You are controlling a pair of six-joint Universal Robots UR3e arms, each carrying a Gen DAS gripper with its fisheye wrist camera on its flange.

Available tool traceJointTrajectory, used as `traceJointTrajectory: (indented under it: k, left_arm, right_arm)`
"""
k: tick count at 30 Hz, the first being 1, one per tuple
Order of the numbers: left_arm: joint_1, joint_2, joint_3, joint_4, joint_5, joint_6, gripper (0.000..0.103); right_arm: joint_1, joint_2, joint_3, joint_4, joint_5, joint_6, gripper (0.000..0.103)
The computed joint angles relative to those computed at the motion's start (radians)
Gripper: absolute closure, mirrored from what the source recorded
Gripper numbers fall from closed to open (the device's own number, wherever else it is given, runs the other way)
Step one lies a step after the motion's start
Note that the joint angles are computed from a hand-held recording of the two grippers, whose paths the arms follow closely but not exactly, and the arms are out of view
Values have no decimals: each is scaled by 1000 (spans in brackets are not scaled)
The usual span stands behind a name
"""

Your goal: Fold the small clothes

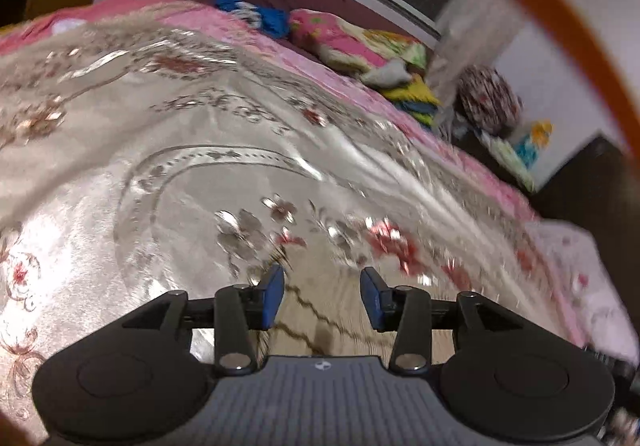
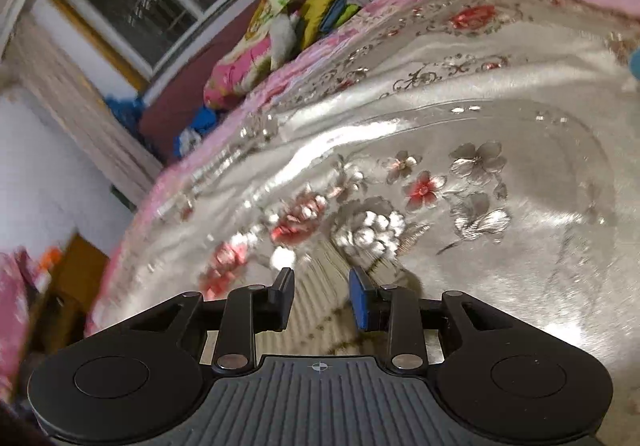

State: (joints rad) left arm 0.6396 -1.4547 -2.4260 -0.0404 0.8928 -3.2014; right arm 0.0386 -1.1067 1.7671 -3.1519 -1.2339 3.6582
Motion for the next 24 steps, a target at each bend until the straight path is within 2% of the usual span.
traceJointTrajectory:
  k: [5,10,11,13,16,19,24]
  left_arm:
    - [-126,-66,21,52,164,36,55]
    - [-155,-101,1,70,259,80,55]
    - [-153,-106,-3,69,271,89,55]
    - [-115,-105,-31,78,231,105,54]
    - [-112,-99,-48,99,243,121,54]
    - [-124,-89,-54,102,269,125,54]
    - [-110,-3,-62,23,278,112,54]
  right_arm:
    - [47,-7,-15,68,-92,-84,72]
    - [61,1,-24,113,-99,-152,74]
    - [73,6,-40,135,-124,-168,78]
    - [86,23,-66,166,-161,-178,88]
    - [86,37,-76,175,-182,-161,94]
    - [78,44,-70,167,-187,-153,96]
    - [78,31,-71,189,-190,-146,95]
